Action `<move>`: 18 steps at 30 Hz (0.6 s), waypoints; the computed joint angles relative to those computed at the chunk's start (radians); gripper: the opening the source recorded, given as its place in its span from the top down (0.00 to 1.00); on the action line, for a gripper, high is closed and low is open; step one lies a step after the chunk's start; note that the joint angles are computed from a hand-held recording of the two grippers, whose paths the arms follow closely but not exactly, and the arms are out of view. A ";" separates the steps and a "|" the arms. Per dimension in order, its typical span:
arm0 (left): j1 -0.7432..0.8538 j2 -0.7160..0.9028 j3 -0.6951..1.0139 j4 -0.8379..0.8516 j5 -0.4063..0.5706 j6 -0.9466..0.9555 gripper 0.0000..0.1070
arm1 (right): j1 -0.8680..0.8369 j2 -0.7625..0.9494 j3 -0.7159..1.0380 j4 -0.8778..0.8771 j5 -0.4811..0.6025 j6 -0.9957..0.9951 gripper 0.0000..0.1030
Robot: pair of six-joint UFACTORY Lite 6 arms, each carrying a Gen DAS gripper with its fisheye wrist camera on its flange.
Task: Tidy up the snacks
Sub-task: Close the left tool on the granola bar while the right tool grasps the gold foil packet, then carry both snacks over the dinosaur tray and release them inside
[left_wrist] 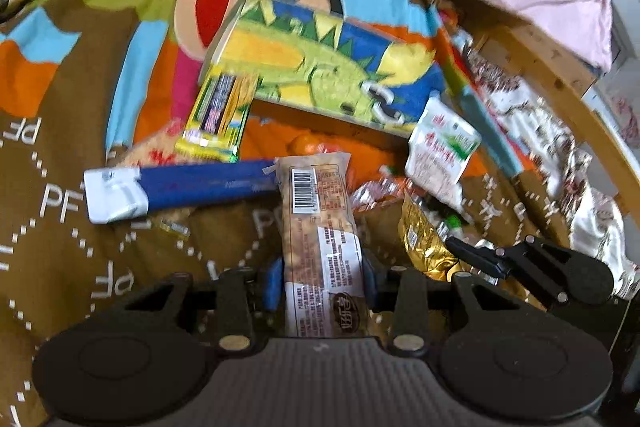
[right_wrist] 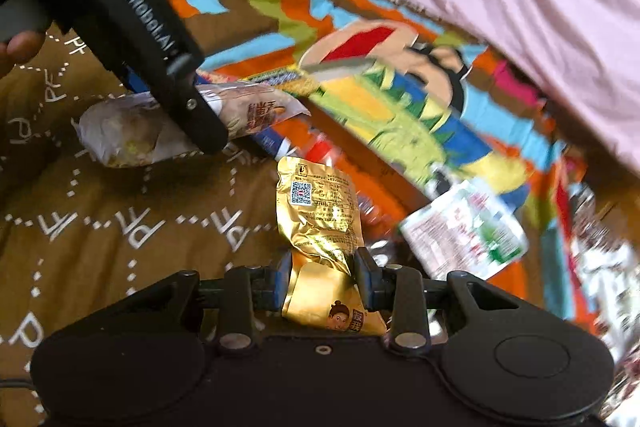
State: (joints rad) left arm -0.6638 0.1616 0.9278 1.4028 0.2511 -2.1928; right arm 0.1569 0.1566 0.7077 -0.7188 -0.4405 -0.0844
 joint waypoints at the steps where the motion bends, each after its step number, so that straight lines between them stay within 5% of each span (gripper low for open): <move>1: -0.008 -0.001 -0.001 0.058 0.017 -0.063 0.60 | 0.000 -0.001 -0.004 0.049 -0.022 -0.048 0.65; 7: -0.014 0.033 0.025 0.330 0.160 -0.371 0.60 | -0.004 0.069 0.079 0.170 -0.125 -0.137 0.65; 13: 0.038 0.218 0.230 0.418 0.287 -0.338 0.60 | 0.005 0.249 0.322 0.204 -0.139 -0.158 0.65; 18: 0.135 0.435 0.492 0.515 0.247 -0.401 0.60 | 0.034 0.493 0.629 0.269 -0.099 -0.173 0.65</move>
